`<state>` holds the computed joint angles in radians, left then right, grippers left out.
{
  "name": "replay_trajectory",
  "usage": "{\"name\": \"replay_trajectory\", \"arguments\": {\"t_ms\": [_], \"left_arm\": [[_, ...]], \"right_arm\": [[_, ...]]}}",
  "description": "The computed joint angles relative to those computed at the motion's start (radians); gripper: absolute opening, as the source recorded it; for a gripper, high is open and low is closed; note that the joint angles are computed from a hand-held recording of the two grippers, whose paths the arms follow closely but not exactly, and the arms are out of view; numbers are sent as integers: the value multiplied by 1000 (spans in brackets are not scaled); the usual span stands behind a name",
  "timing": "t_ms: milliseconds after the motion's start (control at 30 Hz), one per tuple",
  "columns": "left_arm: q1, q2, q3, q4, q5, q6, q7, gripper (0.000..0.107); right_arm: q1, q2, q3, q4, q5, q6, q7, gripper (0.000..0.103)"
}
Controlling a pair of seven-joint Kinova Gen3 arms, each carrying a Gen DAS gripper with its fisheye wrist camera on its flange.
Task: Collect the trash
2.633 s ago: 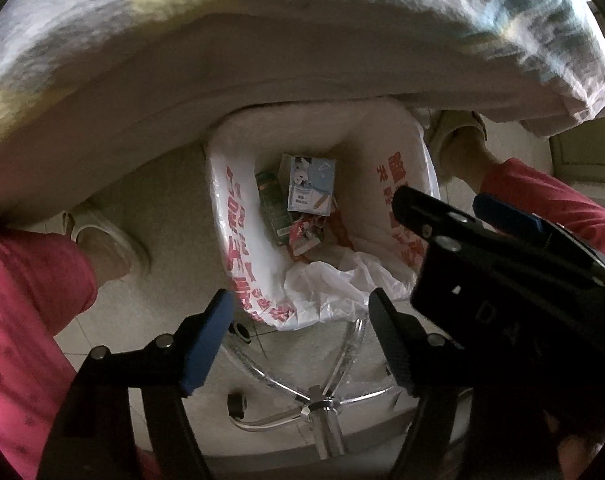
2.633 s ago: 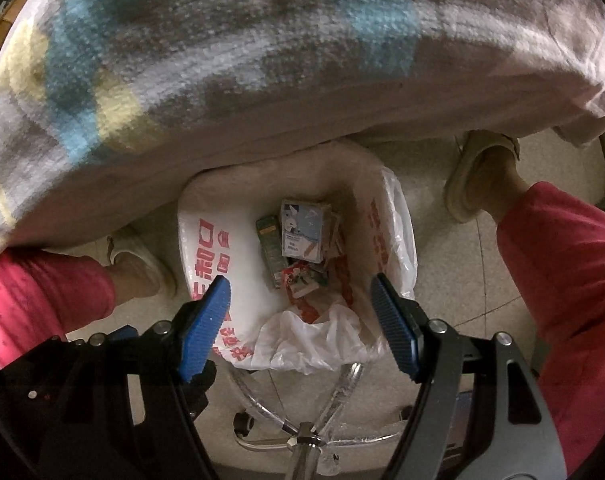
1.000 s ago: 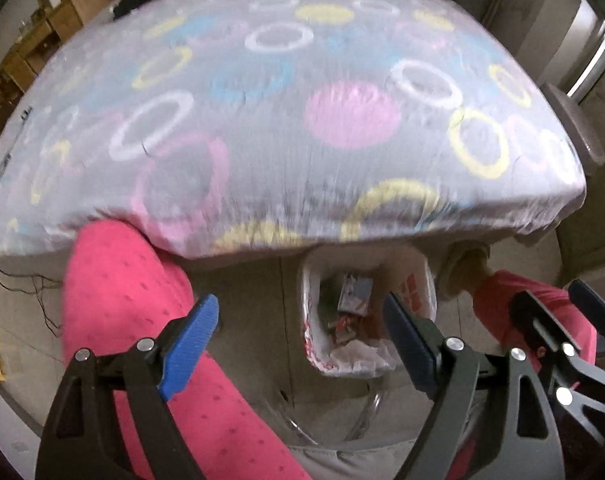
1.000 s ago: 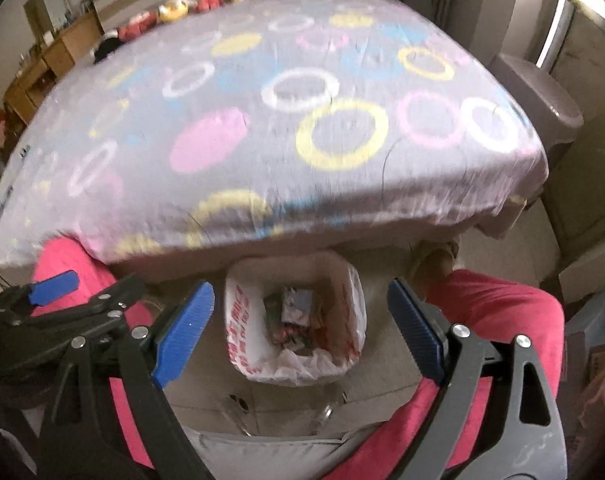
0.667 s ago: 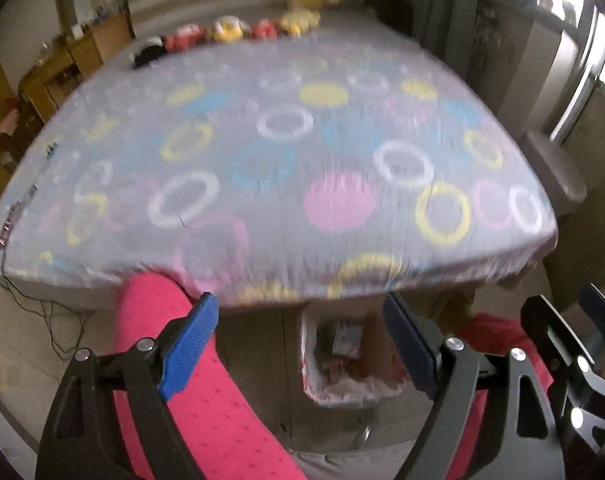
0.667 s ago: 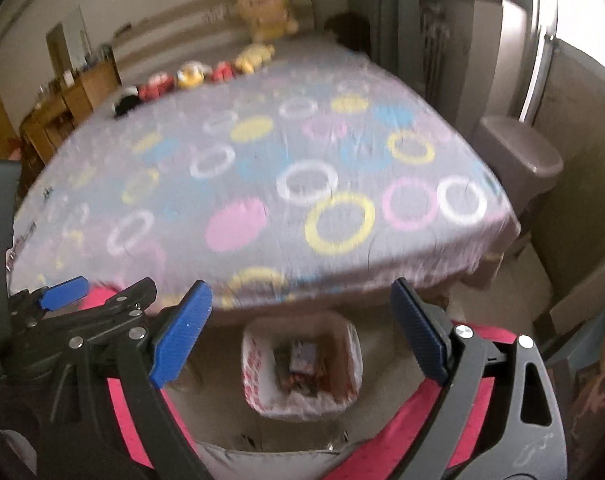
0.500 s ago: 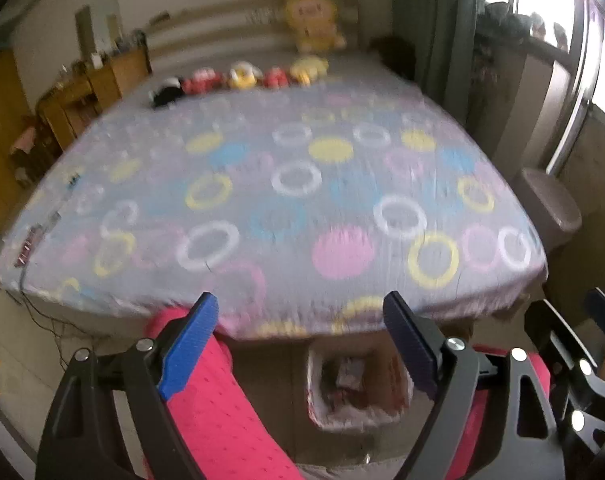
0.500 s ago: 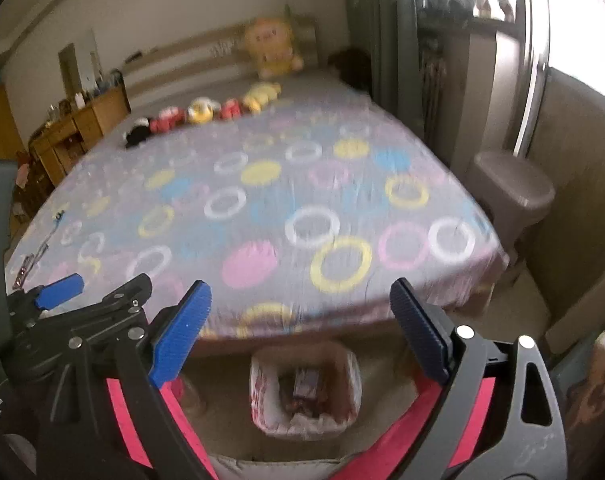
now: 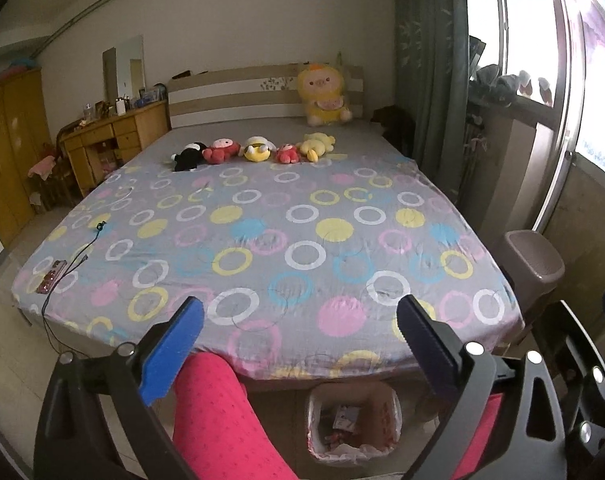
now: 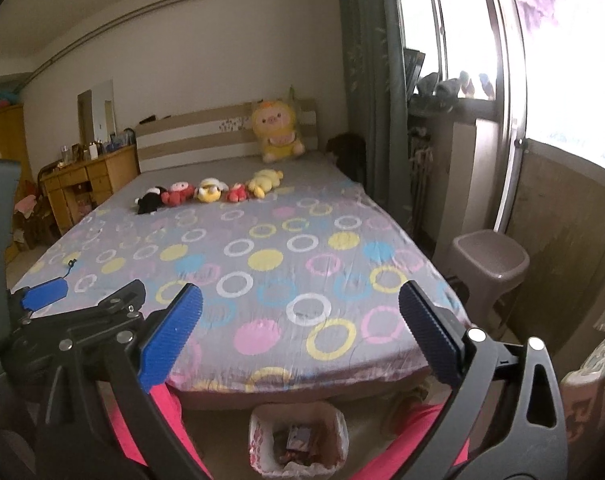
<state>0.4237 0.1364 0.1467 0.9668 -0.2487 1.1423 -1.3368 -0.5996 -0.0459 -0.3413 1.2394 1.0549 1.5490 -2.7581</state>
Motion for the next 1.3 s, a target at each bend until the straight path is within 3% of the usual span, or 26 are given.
{"name": "replay_trajectory", "arguments": {"t_ms": [367, 1300], "left_arm": [[-6, -22, 5, 13, -11, 4, 13, 95], [-5, -32, 13, 14, -28, 7, 25, 95]], "right_arm": [[-36, 7, -14, -8, 43, 35, -7, 96], [-20, -8, -21, -19, 34, 23, 10, 96]]}}
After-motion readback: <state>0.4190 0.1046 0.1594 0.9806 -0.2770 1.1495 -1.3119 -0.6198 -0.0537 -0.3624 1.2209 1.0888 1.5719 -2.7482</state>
